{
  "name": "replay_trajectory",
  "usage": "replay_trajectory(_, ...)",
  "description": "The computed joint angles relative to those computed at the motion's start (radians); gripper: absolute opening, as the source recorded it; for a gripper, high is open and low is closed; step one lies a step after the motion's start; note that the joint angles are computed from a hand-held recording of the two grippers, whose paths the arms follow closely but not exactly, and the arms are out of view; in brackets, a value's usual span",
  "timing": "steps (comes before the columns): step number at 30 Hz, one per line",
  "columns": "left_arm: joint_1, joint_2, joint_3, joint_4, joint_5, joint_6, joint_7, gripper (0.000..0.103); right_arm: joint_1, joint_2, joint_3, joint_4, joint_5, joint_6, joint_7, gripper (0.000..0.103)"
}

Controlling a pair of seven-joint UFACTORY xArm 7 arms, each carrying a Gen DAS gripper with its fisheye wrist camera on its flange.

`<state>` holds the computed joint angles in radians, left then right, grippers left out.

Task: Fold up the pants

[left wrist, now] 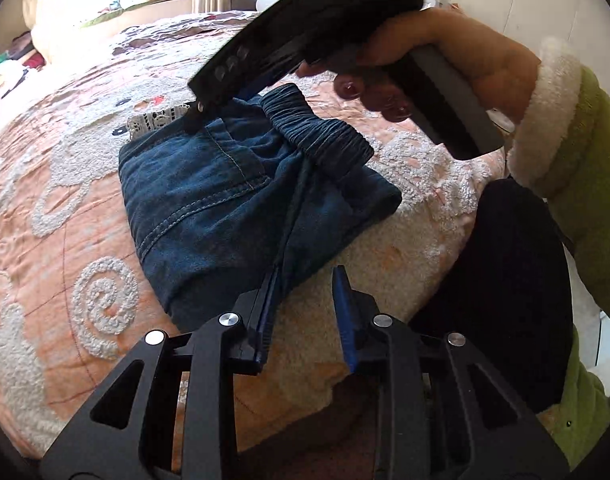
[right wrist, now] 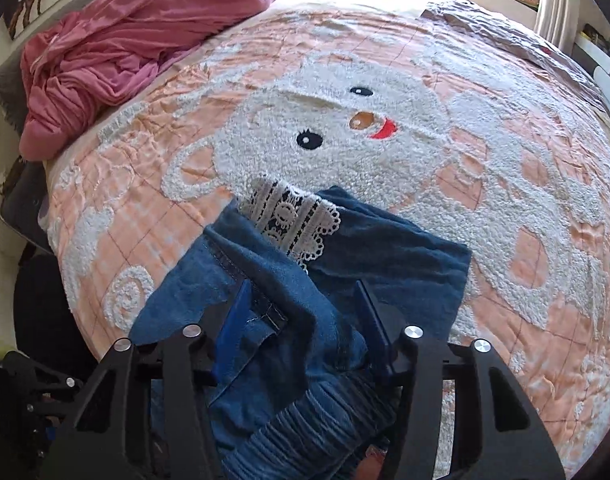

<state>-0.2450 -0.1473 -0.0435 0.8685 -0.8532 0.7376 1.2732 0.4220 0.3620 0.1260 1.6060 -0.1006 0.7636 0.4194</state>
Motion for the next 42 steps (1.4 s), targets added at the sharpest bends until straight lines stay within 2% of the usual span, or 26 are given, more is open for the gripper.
replay_trajectory(1,0.001,0.004,0.002,0.003,-0.004,0.008,0.000,0.020,-0.010,0.024,0.014,0.028,0.032,0.026,-0.028,0.015)
replay_trajectory(2,0.002,0.007,0.002,0.006,-0.004,0.012,-0.001,0.020,-0.020,0.042,0.031,0.044,0.045,0.039,-0.044,0.012)
replay_trajectory(3,0.004,0.011,0.004,0.009,-0.006,0.017,-0.003,0.020,0.008,0.048,0.007,0.055,0.016,0.046,-0.031,0.006)
replay_trajectory(8,0.009,0.015,0.001,0.014,-0.024,0.022,0.002,0.020,0.056,0.052,-0.045,0.072,-0.110,0.005,0.079,0.005)
replay_trajectory(11,0.011,0.017,-0.001,0.015,-0.029,0.020,0.000,0.020,0.073,0.106,-0.060,0.135,-0.163,0.042,0.092,0.005)
replay_trajectory(14,0.011,0.016,-0.004,0.013,-0.027,0.014,-0.002,0.020,0.068,0.138,-0.060,0.157,-0.164,0.045,0.083,0.005)
replay_trajectory(18,0.012,0.018,-0.003,0.016,-0.028,0.019,-0.006,0.020,0.045,0.111,-0.055,0.096,-0.130,-0.031,0.102,0.006)
replay_trajectory(24,0.014,0.016,-0.004,0.018,-0.021,0.025,-0.014,0.020,0.030,0.003,-0.058,-0.045,-0.127,-0.144,0.180,0.025)
replay_trajectory(28,0.014,0.014,-0.004,0.018,-0.019,0.024,-0.020,0.020,0.032,-0.077,-0.062,-0.137,-0.178,-0.205,0.251,0.041)
replay_trajectory(30,0.013,0.009,-0.004,0.017,-0.019,0.026,-0.025,0.021,0.033,-0.110,-0.062,-0.170,-0.209,-0.217,0.292,0.044)
replay_trajectory(31,0.012,0.007,-0.003,0.017,-0.020,0.028,-0.026,0.022,0.033,-0.127,-0.061,-0.186,-0.226,-0.223,0.315,0.052)
replay_trajectory(34,0.010,-0.006,0.000,0.013,-0.023,0.032,-0.025,0.025,0.026,-0.182,-0.053,-0.238,-0.274,-0.246,0.385,0.054)
replay_trajectory(36,0.008,-0.016,0.002,0.009,-0.027,0.038,-0.028,0.029,0.021,-0.217,-0.046,-0.270,-0.315,-0.263,0.431,0.062)
replay_trajectory(42,-0.002,-0.048,0.012,-0.001,-0.037,0.043,-0.024,0.038,-0.009,-0.318,-0.008,-0.353,-0.422,-0.289,0.559,0.071)
